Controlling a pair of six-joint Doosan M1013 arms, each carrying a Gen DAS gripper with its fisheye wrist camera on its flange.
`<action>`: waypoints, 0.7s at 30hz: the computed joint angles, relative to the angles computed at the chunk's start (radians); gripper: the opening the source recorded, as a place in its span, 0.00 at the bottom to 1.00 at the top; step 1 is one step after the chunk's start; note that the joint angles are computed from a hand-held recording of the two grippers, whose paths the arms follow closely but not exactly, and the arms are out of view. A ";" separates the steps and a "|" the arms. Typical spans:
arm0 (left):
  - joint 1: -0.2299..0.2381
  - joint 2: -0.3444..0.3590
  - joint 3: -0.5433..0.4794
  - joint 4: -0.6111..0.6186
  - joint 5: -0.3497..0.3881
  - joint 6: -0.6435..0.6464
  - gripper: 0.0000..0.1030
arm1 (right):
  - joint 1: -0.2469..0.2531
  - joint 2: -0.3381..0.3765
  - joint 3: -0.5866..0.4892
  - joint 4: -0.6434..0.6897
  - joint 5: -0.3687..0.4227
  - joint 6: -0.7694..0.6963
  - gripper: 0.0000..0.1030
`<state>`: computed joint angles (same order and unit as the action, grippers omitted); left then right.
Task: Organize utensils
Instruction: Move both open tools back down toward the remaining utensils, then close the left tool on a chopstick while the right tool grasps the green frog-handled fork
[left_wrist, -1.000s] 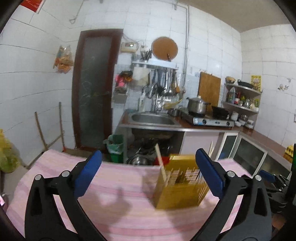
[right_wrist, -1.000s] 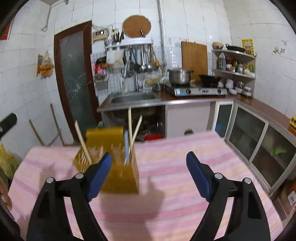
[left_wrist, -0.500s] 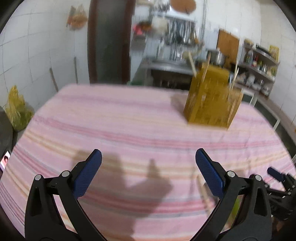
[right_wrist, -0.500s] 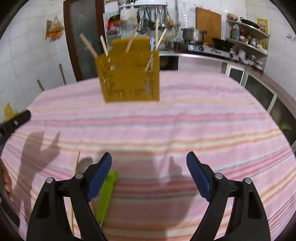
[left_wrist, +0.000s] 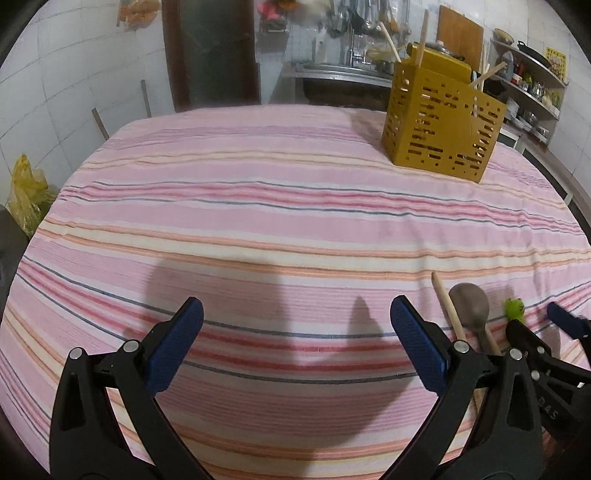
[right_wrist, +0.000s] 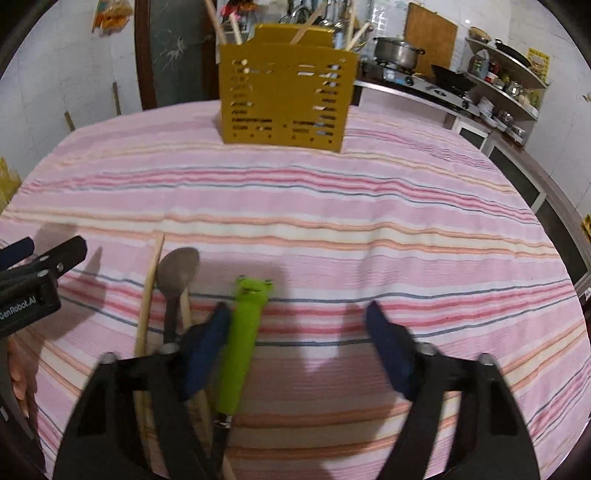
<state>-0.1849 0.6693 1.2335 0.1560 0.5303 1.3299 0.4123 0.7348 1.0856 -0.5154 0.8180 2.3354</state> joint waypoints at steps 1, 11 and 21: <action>-0.001 -0.002 0.000 -0.003 0.003 0.002 0.95 | 0.000 0.000 -0.001 0.015 0.001 -0.013 0.43; -0.020 -0.005 -0.007 -0.087 0.031 0.097 0.95 | -0.022 -0.010 0.014 0.067 -0.046 -0.079 0.19; -0.053 0.015 -0.037 -0.128 0.103 0.109 0.94 | -0.065 -0.037 0.063 0.059 -0.083 -0.061 0.19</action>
<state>-0.2383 0.6846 1.1970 0.0279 0.6329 1.4388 0.3470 0.6983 1.1487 -0.4563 0.7352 2.2743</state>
